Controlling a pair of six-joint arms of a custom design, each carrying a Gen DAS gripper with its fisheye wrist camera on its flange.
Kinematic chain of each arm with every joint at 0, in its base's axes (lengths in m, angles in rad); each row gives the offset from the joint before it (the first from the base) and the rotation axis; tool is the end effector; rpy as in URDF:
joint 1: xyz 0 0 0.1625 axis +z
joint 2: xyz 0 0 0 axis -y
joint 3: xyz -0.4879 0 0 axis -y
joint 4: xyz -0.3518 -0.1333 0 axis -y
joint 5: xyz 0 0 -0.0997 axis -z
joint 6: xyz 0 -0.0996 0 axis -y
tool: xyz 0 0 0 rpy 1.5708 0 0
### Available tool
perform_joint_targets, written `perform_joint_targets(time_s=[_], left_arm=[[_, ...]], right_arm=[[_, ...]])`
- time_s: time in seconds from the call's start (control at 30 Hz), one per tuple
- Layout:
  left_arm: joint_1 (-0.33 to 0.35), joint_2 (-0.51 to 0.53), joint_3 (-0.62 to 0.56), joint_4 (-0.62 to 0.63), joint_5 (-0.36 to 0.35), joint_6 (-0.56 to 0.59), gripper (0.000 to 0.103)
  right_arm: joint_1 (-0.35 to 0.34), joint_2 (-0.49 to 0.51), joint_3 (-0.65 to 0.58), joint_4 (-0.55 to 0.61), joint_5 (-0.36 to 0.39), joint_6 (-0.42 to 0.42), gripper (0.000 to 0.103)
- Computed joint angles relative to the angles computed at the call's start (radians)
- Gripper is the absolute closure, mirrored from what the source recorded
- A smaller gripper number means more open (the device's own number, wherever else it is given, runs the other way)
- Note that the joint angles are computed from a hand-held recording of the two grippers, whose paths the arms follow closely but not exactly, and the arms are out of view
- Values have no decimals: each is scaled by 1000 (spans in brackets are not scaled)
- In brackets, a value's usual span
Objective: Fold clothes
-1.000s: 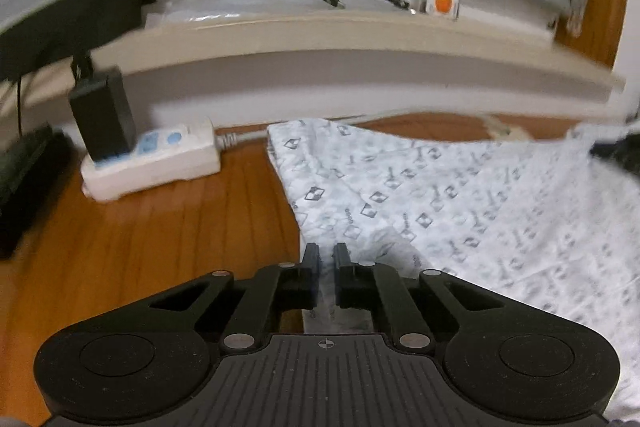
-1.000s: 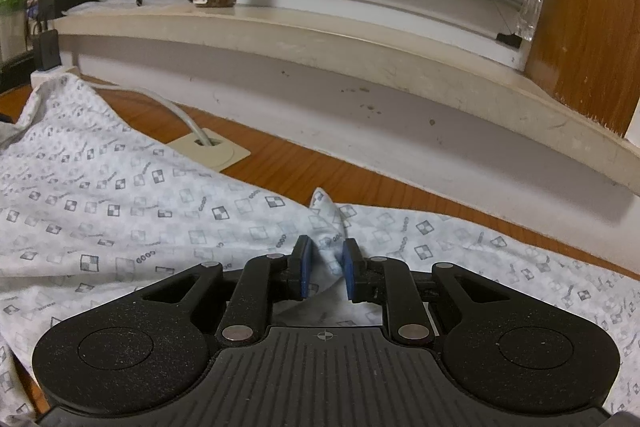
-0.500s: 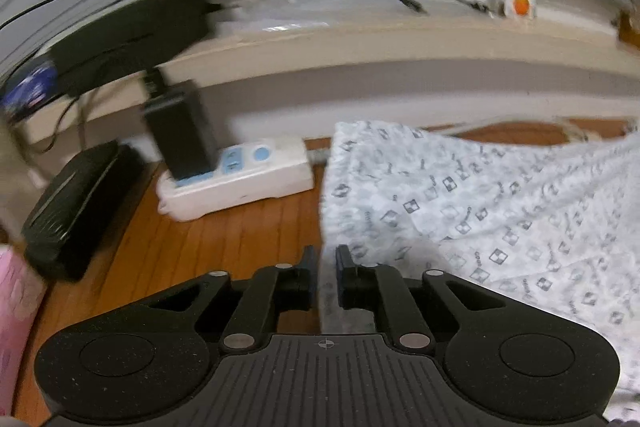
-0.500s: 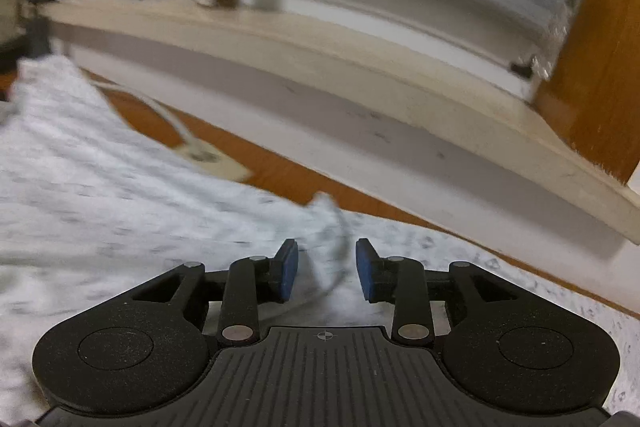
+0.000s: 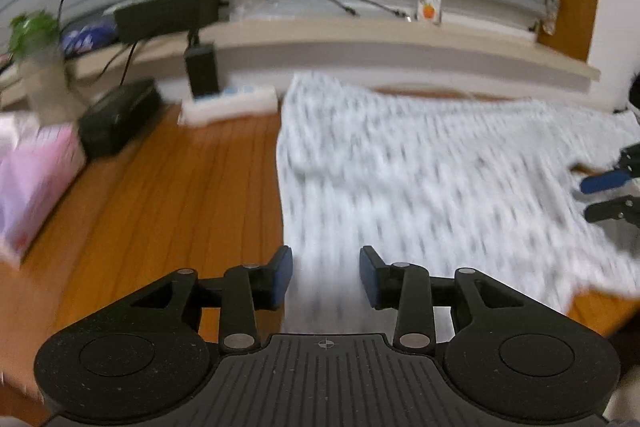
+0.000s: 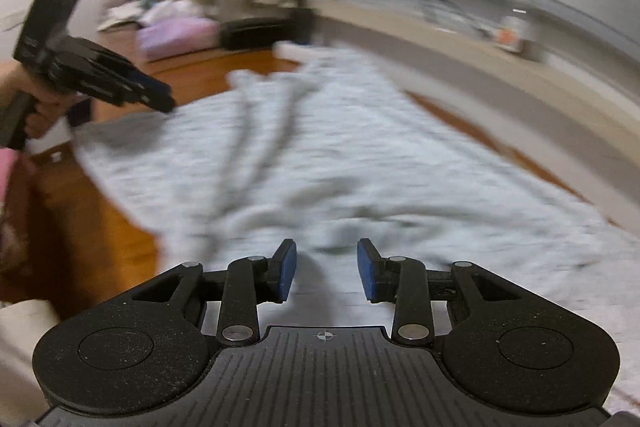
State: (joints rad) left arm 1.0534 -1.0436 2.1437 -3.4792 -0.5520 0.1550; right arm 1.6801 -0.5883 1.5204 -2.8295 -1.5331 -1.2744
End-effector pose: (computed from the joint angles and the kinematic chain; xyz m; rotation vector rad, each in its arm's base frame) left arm -0.0635 -0.5526 0.3066 0.2140 2.0974 -1.0691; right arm 0.2172 -0.7226 0.0885 1.8964 -2.2746 0.4382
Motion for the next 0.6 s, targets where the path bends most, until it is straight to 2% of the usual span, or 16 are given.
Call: perform_joint_targets(time_s=[0.17, 0.2, 0.27, 0.3, 0.33, 0.4, 0.47, 0.57, 0.6], left_arm=[[-19, -7, 70, -53, 27, -28, 62], [-21, -6, 73, -65, 32, -21, 67], [-25, 2, 76, -93, 49, 4, 86], [-27, 3, 79, -104, 53, 17, 92], [-29, 3, 83, -115, 56, 30, 97], [-47, 5, 95, -144, 103, 49, 98], [-66, -23, 113, -124, 157, 31, 98], [-79, -126, 158, 72, 154, -117, 97], [-85, -144, 170, 99, 156, -148, 96]], right_arm=[[17, -23, 76, -4, 17, -24, 68], [19, -28, 87, -6, 20, -28, 68], [20, -38, 100, 3, 21, -38, 68], [19, -41, 105, 6, 19, -37, 68], [18, -43, 109, 8, 17, -36, 68], [15, -41, 110, 10, 15, -30, 68], [9, -46, 107, 36, 21, -31, 68], [3, -53, 110, 55, 31, -40, 69], [2, -56, 114, 48, 33, -49, 69]])
